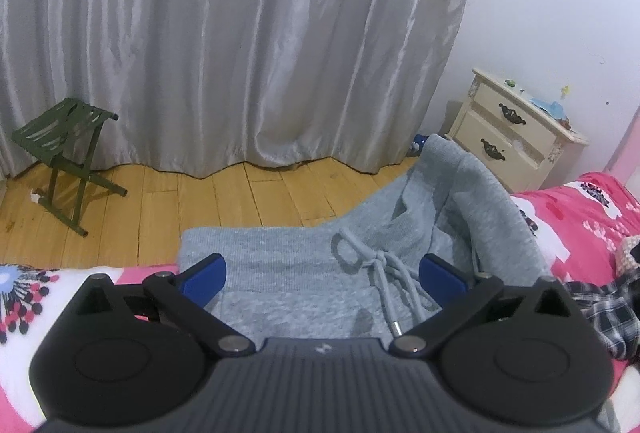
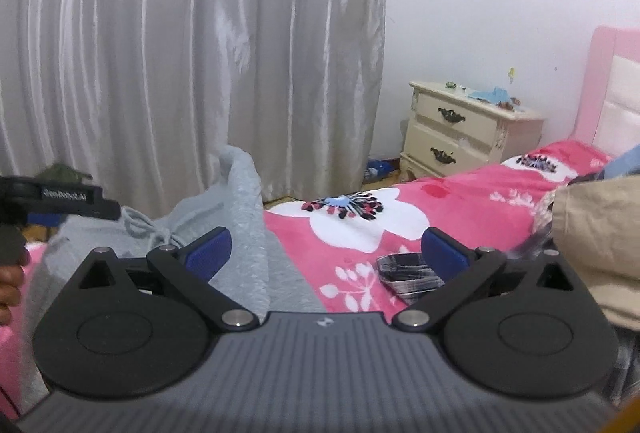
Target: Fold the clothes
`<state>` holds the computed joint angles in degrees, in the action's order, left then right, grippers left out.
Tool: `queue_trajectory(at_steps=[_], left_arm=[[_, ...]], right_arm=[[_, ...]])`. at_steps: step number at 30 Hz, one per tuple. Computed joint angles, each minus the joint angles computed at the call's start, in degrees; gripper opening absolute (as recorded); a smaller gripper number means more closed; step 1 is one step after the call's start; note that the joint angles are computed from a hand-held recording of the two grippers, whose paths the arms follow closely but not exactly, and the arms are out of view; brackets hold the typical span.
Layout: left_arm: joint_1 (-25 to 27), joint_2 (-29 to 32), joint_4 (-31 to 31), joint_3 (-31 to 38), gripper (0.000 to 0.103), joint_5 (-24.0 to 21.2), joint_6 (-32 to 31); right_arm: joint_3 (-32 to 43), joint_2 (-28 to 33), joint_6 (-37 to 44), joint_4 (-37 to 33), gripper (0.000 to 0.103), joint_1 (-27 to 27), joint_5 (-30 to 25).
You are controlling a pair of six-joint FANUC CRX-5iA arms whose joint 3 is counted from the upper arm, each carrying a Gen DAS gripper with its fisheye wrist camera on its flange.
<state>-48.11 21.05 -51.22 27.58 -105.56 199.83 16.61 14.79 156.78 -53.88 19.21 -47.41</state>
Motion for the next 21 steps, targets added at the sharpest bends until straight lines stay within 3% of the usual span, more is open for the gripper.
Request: queue_trajectory(at_steps=[5, 11, 17, 20, 21], left_arm=[[-0.03, -0.29, -0.26, -0.64, 0.103, 0.12, 0.92], [-0.58, 0.11, -1.29, -0.35, 0.103, -1.94, 2.01], [-1.45, 2.40, -4.42, 2.61, 0.102, -8.88, 0.72], [-1.24, 3.33, -4.98, 4.03, 0.098, -13.10, 0.49], [-1.00, 3.40, -4.68, 4.24, 0.095, -14.35, 0.94]], right_arm=[[0.36, 0.43, -4.14, 4.15, 0.098, 2.00, 1.60], [1.67, 1.43, -6.19, 6.05, 0.079, 3.06, 0.45], [2.37, 1.63, -5.44, 6.65, 0.060, 3.75, -1.08], [2.33, 1.37, -4.45, 6.66, 0.050, 4.01, -2.04], [2.16, 1.16, -3.71, 6.41, 0.042, 4.02, -2.41]])
